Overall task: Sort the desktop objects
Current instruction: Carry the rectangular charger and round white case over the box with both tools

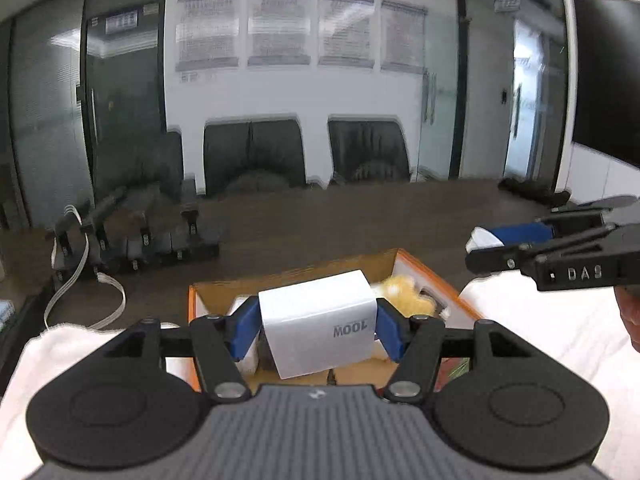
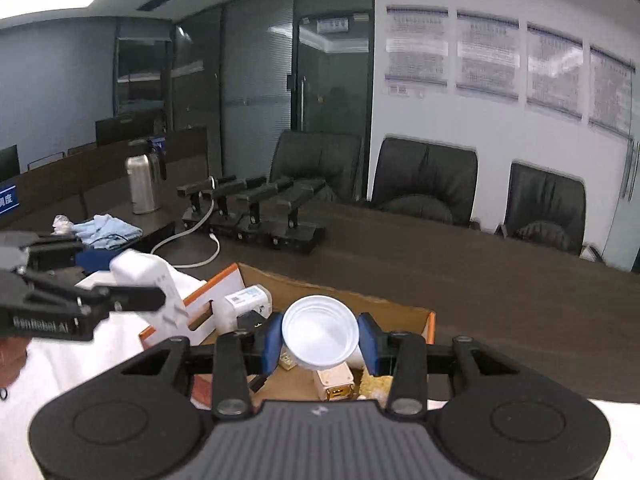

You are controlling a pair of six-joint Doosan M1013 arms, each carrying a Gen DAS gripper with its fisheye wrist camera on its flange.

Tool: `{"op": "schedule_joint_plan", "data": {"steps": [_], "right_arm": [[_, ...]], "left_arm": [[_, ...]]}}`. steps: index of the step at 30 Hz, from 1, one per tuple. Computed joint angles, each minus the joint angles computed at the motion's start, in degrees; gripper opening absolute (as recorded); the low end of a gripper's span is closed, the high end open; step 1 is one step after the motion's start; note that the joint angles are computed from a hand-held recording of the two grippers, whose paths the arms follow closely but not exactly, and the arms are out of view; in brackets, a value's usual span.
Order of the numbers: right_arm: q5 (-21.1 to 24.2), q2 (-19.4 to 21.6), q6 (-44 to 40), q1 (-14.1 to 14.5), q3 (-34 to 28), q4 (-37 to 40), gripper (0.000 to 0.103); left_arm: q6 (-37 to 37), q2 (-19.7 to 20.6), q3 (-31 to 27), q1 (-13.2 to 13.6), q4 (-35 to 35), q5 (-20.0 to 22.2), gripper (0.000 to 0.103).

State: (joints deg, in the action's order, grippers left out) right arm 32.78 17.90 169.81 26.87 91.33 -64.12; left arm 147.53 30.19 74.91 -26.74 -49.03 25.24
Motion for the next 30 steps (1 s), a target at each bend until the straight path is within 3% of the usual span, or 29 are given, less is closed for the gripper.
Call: {"op": "schedule_joint_plan", "data": {"steps": [3, 5, 7, 12, 17, 20, 22, 23, 25, 27, 30], "right_arm": [[-3.2, 2.7, -10.6, -3.1, -3.6, 13.5, 0.039], [-1.6, 5.9, -16.9, -4.2, -7.4, 19.8, 0.039], [1.4, 9.5, -22.3, -4.8, -11.8, 24.1, 0.039], [9.5, 17.4, -29.9, -5.6, -20.6, 28.7, 0.039], [13.6, 22.3, -34.2, -6.0, -26.3, 30.2, 0.039], [17.6, 24.7, -36.4, -6.1, -29.6, 30.8, 0.040], [17.3, 24.8, -35.5, -6.4, -29.7, 32.3, 0.040], [17.3, 24.7, -35.6, -6.6, -29.7, 33.3, 0.045], [15.3, 24.1, -36.1, -7.0, -28.9, 34.8, 0.057], [13.5, 22.9, -34.9, -6.9, -27.1, 34.4, 0.058], [11.8, 20.6, -32.2, -6.5, -24.3, 32.0, 0.066]], "left_arm": [[-18.6, 4.6, -7.6, -0.5, 17.4, 6.9, 0.062], [-26.9, 7.8, -12.4, -1.0, 26.4, 11.3, 0.062], [-32.5, 9.9, -15.0, -1.4, 33.4, 13.0, 0.062], [-33.6, 14.7, -22.5, -1.6, 38.8, 21.8, 0.062], [-36.7, 19.6, -30.2, -2.6, 45.2, 29.5, 0.061], [-37.0, 22.1, -34.6, -2.5, 45.2, 33.5, 0.061], [-36.8, 23.8, -38.1, -2.3, 44.4, 37.1, 0.060], [-37.0, 24.7, -39.7, -2.3, 44.4, 38.5, 0.060], [-37.4, 24.5, -38.6, -2.9, 46.4, 36.5, 0.062], [-38.0, 23.9, -37.1, -3.6, 48.9, 34.8, 0.071], [-38.2, 24.2, -37.9, -3.4, 47.3, 36.4, 0.080]]}}
